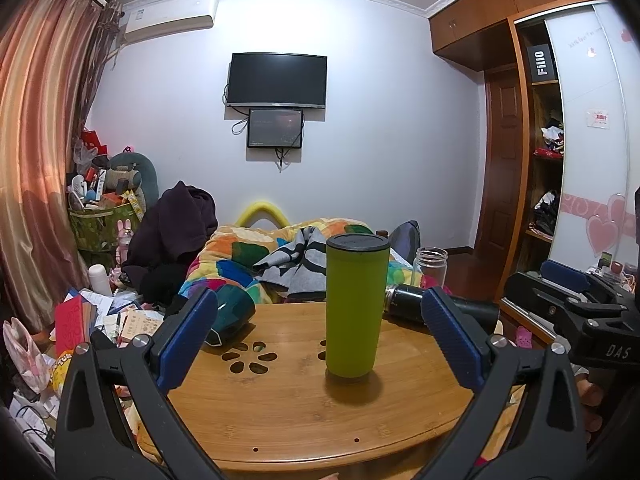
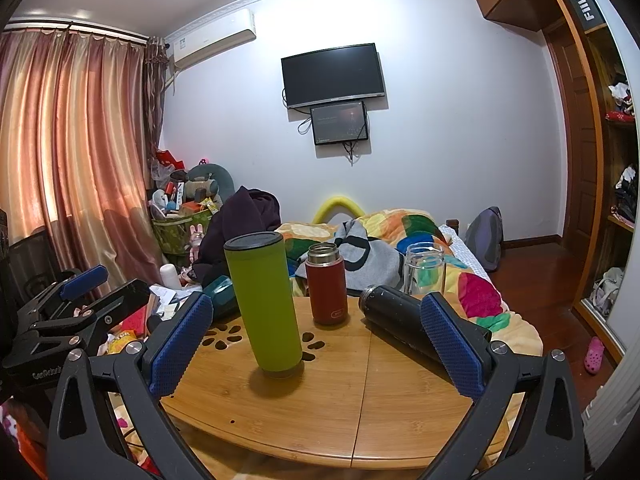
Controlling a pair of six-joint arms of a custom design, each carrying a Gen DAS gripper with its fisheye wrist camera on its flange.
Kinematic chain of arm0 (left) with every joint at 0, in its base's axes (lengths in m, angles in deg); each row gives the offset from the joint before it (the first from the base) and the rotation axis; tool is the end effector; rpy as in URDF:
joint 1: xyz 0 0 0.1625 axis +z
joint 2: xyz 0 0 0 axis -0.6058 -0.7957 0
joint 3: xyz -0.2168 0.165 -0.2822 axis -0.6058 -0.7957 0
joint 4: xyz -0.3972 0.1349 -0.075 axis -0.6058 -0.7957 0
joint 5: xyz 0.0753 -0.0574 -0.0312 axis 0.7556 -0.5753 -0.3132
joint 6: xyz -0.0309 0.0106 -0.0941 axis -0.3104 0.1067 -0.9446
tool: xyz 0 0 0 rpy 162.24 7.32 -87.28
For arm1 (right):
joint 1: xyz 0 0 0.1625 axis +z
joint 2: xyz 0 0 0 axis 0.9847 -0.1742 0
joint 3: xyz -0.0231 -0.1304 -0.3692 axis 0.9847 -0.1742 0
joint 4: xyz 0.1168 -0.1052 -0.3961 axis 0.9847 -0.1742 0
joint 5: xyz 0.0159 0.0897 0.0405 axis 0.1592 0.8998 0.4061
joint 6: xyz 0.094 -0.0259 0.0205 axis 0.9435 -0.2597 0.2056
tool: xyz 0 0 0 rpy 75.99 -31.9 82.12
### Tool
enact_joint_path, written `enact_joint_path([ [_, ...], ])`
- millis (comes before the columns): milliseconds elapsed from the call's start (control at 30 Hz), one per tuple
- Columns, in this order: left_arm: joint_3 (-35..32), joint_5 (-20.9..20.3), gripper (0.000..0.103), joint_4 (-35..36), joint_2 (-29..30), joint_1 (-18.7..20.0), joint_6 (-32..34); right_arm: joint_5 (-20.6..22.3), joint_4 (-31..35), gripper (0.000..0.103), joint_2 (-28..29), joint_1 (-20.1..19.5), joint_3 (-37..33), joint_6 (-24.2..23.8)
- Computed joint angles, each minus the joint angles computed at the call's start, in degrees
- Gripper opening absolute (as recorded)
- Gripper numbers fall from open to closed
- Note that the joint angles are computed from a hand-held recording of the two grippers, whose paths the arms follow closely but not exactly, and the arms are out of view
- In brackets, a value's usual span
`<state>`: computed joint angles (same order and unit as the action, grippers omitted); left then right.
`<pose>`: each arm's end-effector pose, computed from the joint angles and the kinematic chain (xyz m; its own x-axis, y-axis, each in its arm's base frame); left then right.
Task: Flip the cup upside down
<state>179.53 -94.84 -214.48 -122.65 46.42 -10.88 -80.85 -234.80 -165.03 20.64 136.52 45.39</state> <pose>-0.3022 -0.2828 0.1442 -0.7407 -0.0004 -0.6719 0.6502 0.2518 -0.7169 0.1918 -0.3364 0.2801 -0.7417 -0.3998 0.5386 -0.6644 0.3277 -0.6717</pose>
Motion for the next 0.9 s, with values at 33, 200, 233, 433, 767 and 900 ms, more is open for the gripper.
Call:
enact_joint_path([
  [33,0.0,0.0,0.103,0.0,-0.1,0.1,0.0,0.1,0.1,0.103,0.0,-0.1,-0.1,-0.1],
  [200,0.0,-0.1,0.103,0.9,-0.9,0.2,-0.4,0.1,0.0,0.103,0.1,-0.1,-0.1,0.0],
  [233,0.0,-0.1,0.103,0.9,-0.9,0.1,-0.4,0.1,0.0,0.103,0.1,-0.1,-0.1,0.0],
  [433,0.2,0.2,0.103,-1.5,0.0,0.2,0.9,0.1,0.2,0.103,0.0,0.0,-0.1,0.0],
  [767,0.1,-0.8,0.103,-3.6,0.8,-0.1,3.4,0.0,0.2,0.103,0.0,0.0,-0.1,0.0],
  [900,-0.1,-1.1,0.103,-4.5,1.5,-0.1,4.2,0.0,0.3,0.103,0.0,0.0,-0.1,0.0],
])
